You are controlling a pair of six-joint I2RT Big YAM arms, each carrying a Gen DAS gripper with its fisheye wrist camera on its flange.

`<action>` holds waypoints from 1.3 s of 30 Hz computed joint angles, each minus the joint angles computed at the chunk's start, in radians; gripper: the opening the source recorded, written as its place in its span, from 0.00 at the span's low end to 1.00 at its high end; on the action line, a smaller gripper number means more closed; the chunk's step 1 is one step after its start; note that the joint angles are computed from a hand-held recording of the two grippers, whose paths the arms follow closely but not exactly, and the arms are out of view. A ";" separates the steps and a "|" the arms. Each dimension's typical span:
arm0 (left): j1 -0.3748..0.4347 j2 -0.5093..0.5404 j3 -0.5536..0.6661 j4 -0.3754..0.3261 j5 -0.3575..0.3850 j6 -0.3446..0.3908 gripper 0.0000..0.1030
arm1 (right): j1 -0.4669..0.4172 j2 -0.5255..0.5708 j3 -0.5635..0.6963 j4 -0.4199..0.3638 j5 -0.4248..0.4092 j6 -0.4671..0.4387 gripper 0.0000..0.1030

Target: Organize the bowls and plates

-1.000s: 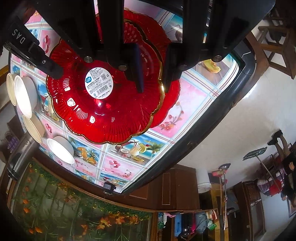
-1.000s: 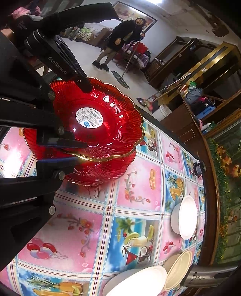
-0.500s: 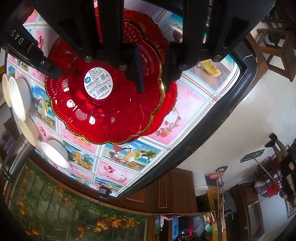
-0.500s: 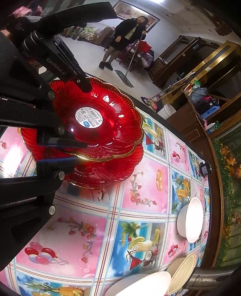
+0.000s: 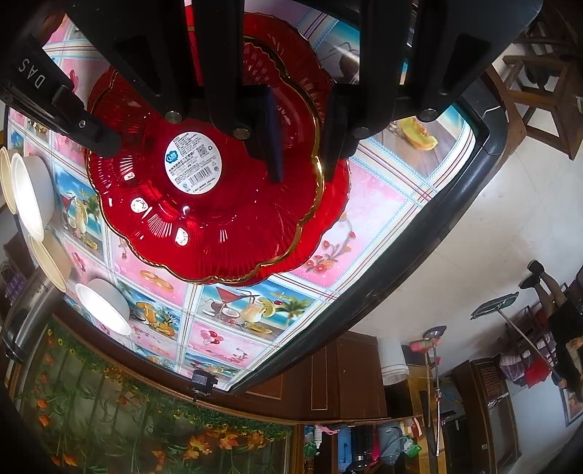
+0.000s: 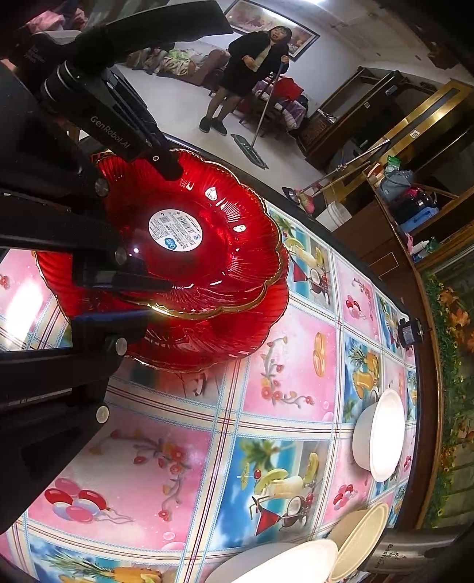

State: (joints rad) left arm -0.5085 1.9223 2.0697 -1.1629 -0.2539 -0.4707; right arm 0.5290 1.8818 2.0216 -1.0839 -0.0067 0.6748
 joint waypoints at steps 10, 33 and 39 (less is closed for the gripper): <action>0.000 0.007 -0.002 0.000 0.001 0.002 0.18 | 0.001 0.017 0.021 -0.025 0.004 0.001 0.08; -0.003 0.005 -0.005 -0.001 -0.009 0.007 0.18 | -0.001 0.026 0.036 -0.041 0.004 0.001 0.09; -0.005 0.003 -0.008 -0.002 -0.011 0.009 0.17 | 0.001 0.037 0.046 -0.056 0.013 0.002 0.09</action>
